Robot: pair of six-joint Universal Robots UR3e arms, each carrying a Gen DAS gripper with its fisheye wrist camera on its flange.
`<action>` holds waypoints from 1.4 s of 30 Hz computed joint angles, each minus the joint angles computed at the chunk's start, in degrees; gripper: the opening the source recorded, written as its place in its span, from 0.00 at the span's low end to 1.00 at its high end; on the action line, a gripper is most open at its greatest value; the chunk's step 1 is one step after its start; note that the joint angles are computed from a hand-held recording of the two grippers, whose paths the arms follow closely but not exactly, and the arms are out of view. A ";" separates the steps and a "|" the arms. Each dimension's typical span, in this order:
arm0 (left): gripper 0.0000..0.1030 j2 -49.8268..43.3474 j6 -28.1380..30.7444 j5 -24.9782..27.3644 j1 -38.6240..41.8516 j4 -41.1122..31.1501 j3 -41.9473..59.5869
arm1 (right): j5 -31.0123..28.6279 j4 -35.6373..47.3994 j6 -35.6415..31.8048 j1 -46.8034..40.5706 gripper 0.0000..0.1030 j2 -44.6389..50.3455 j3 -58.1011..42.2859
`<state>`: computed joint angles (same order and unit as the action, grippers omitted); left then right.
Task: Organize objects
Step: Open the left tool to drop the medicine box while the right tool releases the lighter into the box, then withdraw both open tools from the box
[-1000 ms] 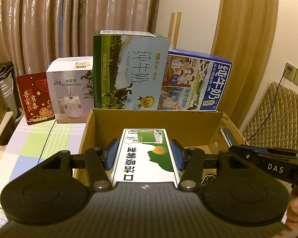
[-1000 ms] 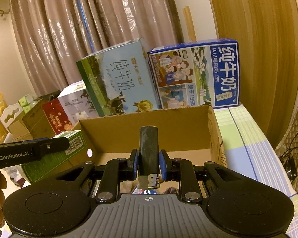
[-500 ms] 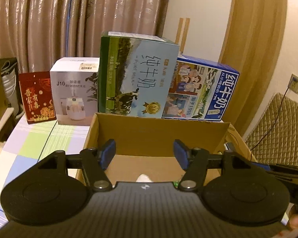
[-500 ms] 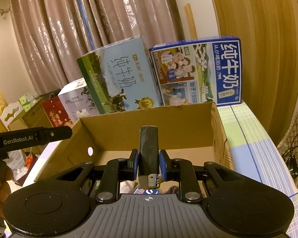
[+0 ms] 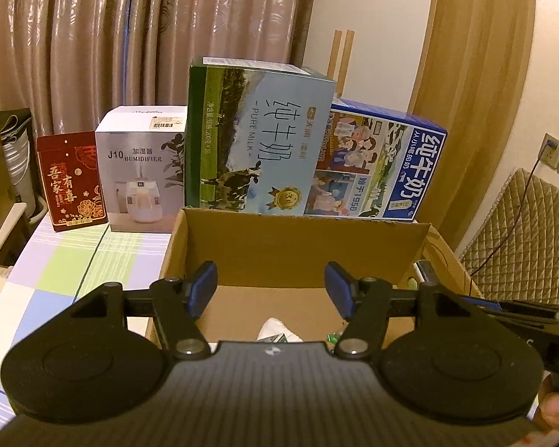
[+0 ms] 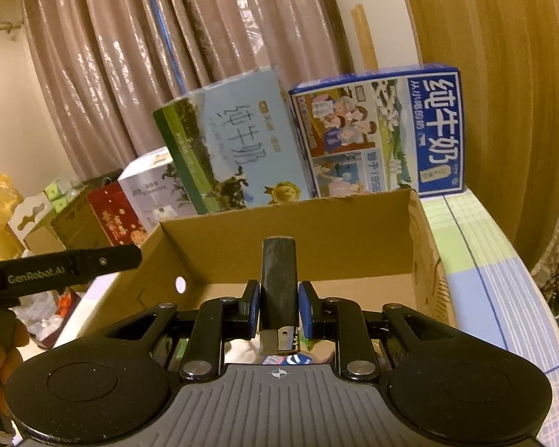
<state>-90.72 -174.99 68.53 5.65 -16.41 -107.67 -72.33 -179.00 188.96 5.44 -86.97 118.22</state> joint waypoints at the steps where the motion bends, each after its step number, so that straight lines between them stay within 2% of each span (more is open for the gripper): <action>1: 0.58 -0.06 -0.08 0.11 -0.03 -0.05 -0.01 | 0.47 -2.15 0.02 -0.19 0.19 0.39 0.67; 2: 0.61 -0.15 -0.08 0.31 -0.08 -0.13 0.05 | 0.33 -3.64 0.06 -0.26 0.27 0.54 1.17; 3: 0.64 -0.22 -0.01 0.53 -0.14 -0.03 0.01 | 0.16 -4.53 0.25 -0.31 0.43 0.64 1.44; 5: 0.70 -0.23 -0.02 1.24 -0.31 0.42 -0.27 | 0.77 -5.37 1.10 -0.91 0.54 0.59 1.87; 13: 0.71 0.37 1.15 1.21 0.10 -0.04 -0.98 | 0.79 -3.16 0.54 -1.38 0.55 0.25 1.83; 31: 0.73 1.23 2.82 1.40 -0.64 -0.67 -1.41 | 2.54 -4.06 0.63 -3.09 0.55 -1.45 4.05; 38: 0.77 3.64 4.09 1.38 -0.64 -0.96 -3.10 | 6.17 -5.76 1.29 -6.14 0.66 -4.99 8.44; 42: 0.81 6.50 4.83 1.18 -0.40 -1.18 -5.17 | 8.16 -6.79 1.55 -7.57 0.76 -7.79 11.24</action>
<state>-84.22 -170.16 69.71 5.25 -17.58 -112.84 -64.17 -185.79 190.51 -2.13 -94.76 129.46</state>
